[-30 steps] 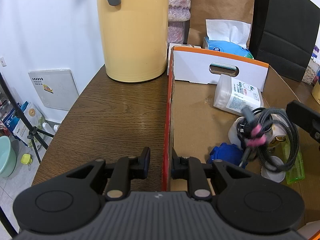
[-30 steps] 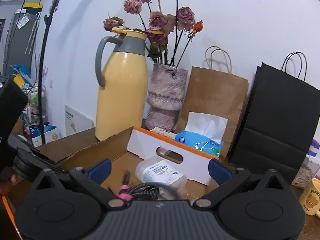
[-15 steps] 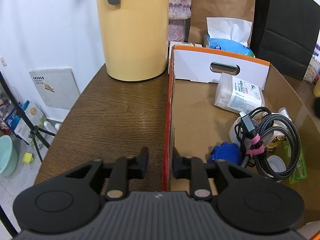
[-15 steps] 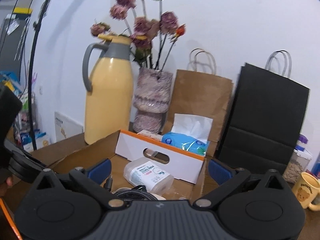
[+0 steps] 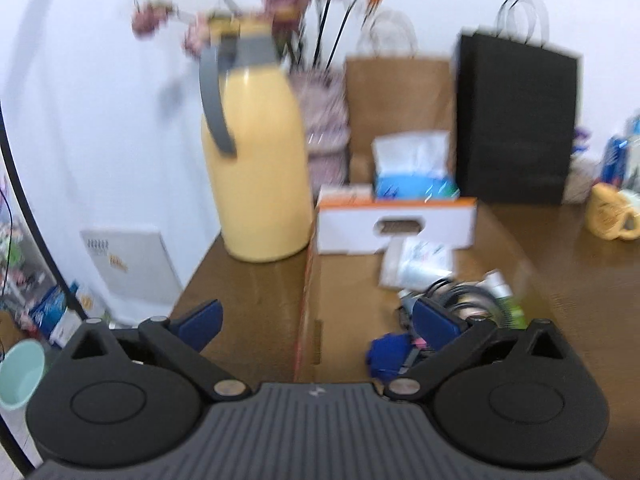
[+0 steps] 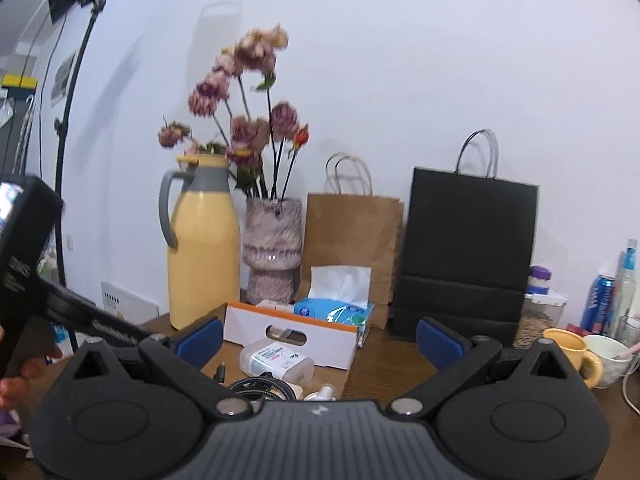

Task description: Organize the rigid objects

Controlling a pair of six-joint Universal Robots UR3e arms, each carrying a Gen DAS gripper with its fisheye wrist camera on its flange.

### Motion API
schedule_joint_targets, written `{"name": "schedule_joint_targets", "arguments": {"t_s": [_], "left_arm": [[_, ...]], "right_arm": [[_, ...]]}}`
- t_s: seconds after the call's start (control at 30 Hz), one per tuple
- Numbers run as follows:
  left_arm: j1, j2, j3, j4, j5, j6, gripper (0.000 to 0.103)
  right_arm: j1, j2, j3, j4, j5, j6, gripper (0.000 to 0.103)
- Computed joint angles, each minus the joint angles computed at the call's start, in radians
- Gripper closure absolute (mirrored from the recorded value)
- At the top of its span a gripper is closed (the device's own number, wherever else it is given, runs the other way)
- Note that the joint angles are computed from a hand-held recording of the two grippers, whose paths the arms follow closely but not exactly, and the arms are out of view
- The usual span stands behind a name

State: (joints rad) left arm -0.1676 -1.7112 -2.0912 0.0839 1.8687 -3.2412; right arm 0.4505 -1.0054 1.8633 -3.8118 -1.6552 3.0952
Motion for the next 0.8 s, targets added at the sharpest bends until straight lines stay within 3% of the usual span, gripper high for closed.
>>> {"name": "schedule_joint_targets", "arguments": {"t_s": [0.2,0.43,0.8], "left_arm": [[-0.167,0.147,-0.251,0.249,0.136,-0.032,0.0],[-0.433,0.052,-0.428,0.589,0.385,-0.057,0.0],[-0.657,-0.103,-0.572,0.784,0.572,-0.233,0.0]], "right_arm": [[0.035,-0.126,0.287,-0.206,-0.064,0.045,0.0],[0.13,-0.174,0.536,-0.375,-0.16,0.101,0.0],[0.304,-0.098,0.685,-0.52,-0.344,0.177,0.0]]}}
